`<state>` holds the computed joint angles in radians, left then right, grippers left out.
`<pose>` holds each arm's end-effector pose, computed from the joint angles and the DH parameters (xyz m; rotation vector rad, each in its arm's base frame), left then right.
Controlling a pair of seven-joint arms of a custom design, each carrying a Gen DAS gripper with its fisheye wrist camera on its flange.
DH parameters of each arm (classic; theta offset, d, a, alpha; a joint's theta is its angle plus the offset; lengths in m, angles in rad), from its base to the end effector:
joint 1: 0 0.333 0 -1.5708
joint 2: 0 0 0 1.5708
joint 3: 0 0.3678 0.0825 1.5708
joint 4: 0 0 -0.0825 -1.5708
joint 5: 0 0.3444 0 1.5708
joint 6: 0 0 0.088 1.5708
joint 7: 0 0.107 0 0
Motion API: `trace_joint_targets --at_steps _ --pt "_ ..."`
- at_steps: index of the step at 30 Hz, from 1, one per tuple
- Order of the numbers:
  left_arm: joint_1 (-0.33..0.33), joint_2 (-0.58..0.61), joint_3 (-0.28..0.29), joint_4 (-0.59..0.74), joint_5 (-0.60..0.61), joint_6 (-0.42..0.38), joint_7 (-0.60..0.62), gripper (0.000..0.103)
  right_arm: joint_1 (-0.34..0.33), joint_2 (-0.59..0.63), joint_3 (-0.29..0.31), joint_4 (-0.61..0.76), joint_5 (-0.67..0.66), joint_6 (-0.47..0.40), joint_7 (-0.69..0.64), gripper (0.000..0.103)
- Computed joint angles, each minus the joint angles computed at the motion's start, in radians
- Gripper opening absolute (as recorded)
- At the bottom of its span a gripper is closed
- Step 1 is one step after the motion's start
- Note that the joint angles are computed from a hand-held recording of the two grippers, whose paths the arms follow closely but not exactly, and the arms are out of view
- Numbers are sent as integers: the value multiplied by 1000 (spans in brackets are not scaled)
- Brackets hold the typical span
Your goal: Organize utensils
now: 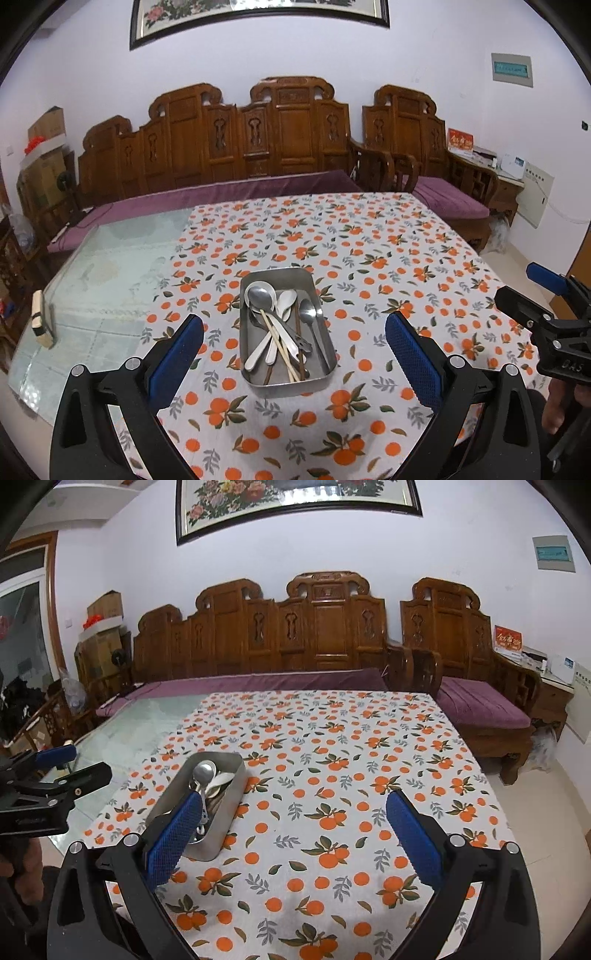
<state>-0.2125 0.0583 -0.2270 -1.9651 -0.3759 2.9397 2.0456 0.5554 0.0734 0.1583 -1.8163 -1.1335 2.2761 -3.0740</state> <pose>0.5418 -0.2241 0.6201 -1.1732 2.1595 -1.0686 0.4614 0.3657 0.6118 -1.3403 1.8447 -0.9585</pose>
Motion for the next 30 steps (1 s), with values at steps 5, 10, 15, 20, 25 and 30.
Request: trace_joint_targets --at_steps 5,10,15,20,25,30 --pt "-4 -58 1 -36 -40 12 18 95 15 -28 18 -7 -17 -45 15 100" --pt "-14 -91 8 -54 -74 17 36 95 23 -46 35 -6 -31 -79 24 100" --pt "-30 -128 17 -65 -123 30 65 95 40 -64 58 17 -81 -146 23 100" --pt "-58 -175 34 -77 -183 55 109 95 58 -83 82 42 -137 -207 34 100" --pt "-95 -225 59 -98 -244 87 159 95 75 -100 107 60 -185 -267 45 100" --pt "-115 -259 75 -116 -254 107 165 95 87 -104 123 76 -203 -301 39 100"
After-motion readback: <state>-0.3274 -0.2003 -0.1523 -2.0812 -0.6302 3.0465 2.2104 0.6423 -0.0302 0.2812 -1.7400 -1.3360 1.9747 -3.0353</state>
